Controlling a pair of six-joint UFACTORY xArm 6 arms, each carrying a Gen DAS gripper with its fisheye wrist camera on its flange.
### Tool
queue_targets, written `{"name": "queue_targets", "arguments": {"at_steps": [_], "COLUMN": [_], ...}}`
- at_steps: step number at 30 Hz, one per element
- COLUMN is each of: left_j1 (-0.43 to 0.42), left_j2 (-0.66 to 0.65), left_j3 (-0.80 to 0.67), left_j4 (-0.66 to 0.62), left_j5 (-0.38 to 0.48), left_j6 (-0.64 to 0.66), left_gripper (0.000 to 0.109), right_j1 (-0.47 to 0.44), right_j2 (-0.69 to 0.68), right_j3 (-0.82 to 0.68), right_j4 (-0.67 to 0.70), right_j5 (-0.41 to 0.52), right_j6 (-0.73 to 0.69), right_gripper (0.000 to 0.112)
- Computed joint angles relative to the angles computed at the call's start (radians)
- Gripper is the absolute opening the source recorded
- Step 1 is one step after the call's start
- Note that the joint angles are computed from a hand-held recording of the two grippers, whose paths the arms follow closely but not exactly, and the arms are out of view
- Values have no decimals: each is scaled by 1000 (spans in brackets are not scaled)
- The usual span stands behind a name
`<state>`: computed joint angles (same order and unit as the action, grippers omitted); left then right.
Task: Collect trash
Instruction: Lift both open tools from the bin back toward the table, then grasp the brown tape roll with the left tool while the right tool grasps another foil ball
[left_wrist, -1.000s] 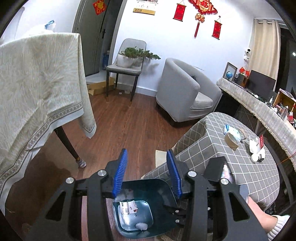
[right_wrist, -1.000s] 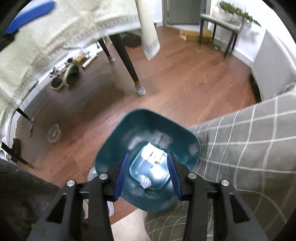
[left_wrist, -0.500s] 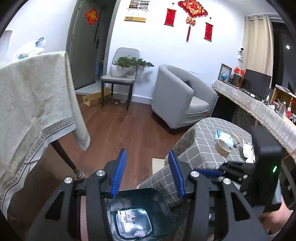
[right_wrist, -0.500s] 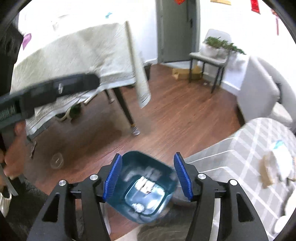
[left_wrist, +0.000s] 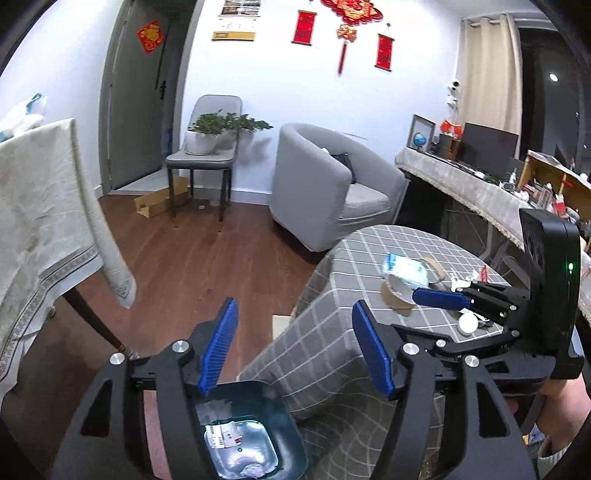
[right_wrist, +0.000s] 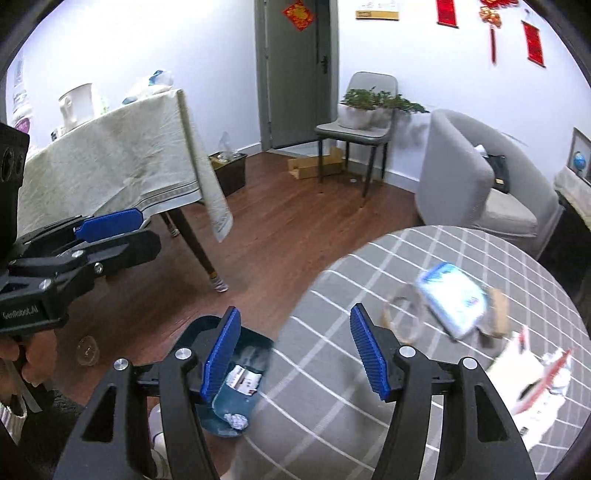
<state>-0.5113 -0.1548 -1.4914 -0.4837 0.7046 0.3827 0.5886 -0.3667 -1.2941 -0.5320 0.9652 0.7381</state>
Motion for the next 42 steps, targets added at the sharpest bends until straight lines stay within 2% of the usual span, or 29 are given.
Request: {"name": "queue_targets", "arguments": {"at_steps": [6,17,27,32,42], "left_j1": [-59,-162,-223,-246,-260], "left_j2": [13,50,113,176,330], "left_j3": [-5,-30,-81,-139,-313], "left_j4": [13,35,84,165,251], "left_j5": [-10,9,12,4,57], "left_j6": [-12,3,-28,-110,-210], "left_gripper": [73,78,82,82,82], "right_j1": [-23,-104,-163,-241,-447], "right_j2": [-95,-297,-388,-434,-480], "right_j3": [58,171,221,254,314], "right_j4": [-25,-60,-60,-43,86], "right_j5": [33,95,116,121,94], "right_j6": [-7,-10,-25,-45,-140], "right_gripper": [72,82,89,90,90]}}
